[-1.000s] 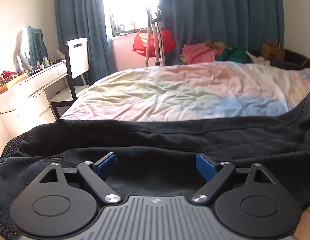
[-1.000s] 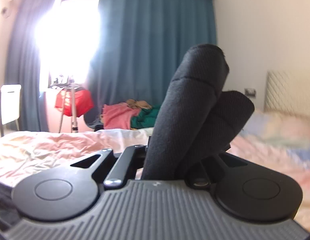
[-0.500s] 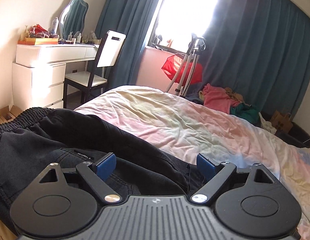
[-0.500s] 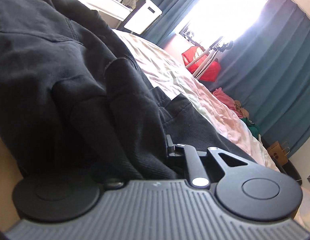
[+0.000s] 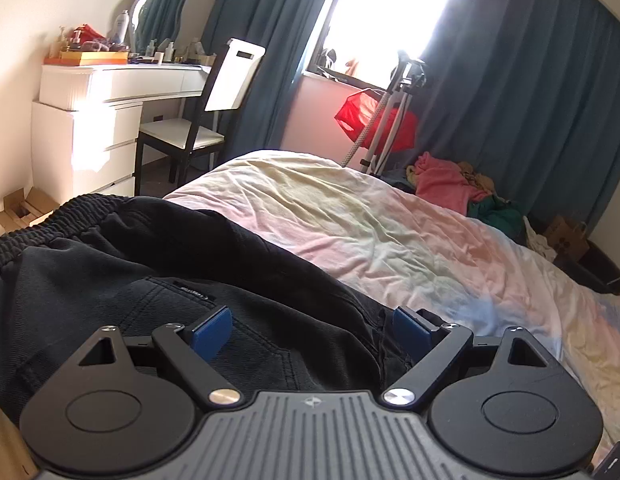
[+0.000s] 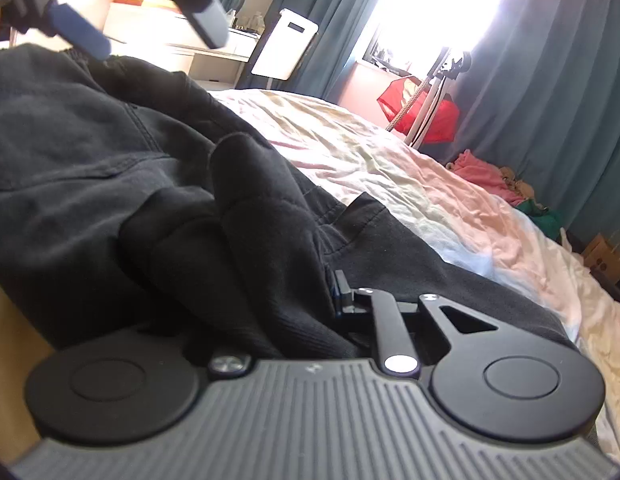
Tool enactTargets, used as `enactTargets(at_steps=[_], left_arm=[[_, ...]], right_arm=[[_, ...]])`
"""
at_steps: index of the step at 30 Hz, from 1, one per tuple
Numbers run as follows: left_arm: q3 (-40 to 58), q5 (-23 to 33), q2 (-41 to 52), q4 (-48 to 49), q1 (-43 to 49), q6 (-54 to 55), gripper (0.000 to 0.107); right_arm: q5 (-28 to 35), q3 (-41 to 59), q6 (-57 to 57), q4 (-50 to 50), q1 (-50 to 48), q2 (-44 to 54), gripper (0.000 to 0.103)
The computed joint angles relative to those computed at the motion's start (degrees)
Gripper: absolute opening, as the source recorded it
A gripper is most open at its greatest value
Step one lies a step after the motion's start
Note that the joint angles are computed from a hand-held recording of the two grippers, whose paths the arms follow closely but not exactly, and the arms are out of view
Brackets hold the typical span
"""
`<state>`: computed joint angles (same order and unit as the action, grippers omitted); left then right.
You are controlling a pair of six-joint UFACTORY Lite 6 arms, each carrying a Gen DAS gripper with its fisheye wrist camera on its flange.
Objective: Fold clothes
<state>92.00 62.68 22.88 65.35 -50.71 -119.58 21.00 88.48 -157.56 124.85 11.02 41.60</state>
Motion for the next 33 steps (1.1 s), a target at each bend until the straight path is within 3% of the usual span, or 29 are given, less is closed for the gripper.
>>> enactTargets(at_steps=[3,7,9,11,14,17,18,21,24,28,30,33], left_arm=[[-8.5,4.8,-8.7,-1.9,-0.8,-2.7,0.089],[-21.2,7.4,-23.4,-5.8,-0.8,-5.5,0.094],[-27.0,8.9,-30.5,-7.6,-1.0,-7.0,0.101],[-32.6,10.1,-37.5,-10.4,-0.8,-8.4,0.103],[-43.5,9.1,-50.6,-13.1,-1.4,-14.4,0.103],[-57.1,4.7,-67.1,-11.9,-4.1,-26.6,0.103],[-61.9,3.5,-73.1,-10.6,-5.7,-31.5,0.103],[-70.5,1.3,-82.4,-8.1,-7.5,-38.4,0.103],[-75.8,-1.9,-85.0,-3.6,-6.5,-41.6,0.103],[-81.0,-12.8,-84.9,2.4,2.0,-45.0,0.097],[-82.0,-15.5,-82.2,6.2,4.3,-49.5,0.095],[-79.7,-18.4,-73.5,9.7,8.4,-53.6,0.081]], right_arm=[[2.1,-1.9,16.1,-16.9,-1.3,-3.3,0.048],[5.5,-7.4,23.9,-26.1,-3.4,-9.5,0.05],[9.4,-7.7,34.9,-36.3,-5.4,-11.9,0.051],[14.8,-9.1,40.2,-40.2,-7.9,-14.9,0.051],[20.9,-11.5,44.1,-41.0,-11.6,-18.9,0.052],[22.4,-12.3,44.7,-36.4,-14.4,-20.0,0.073],[20.6,-11.9,43.9,-34.1,-14.4,-19.3,0.077],[14.1,-10.1,40.2,-26.6,-13.7,-16.7,0.077],[7.7,-7.0,40.8,-24.6,-12.1,-12.0,0.077],[3.4,0.2,55.3,-35.3,-10.5,-3.0,0.08],[1.6,-1.1,50.5,-32.6,-9.3,-2.6,0.086],[0.5,-4.4,39.7,-23.0,-8.2,-3.7,0.087]])
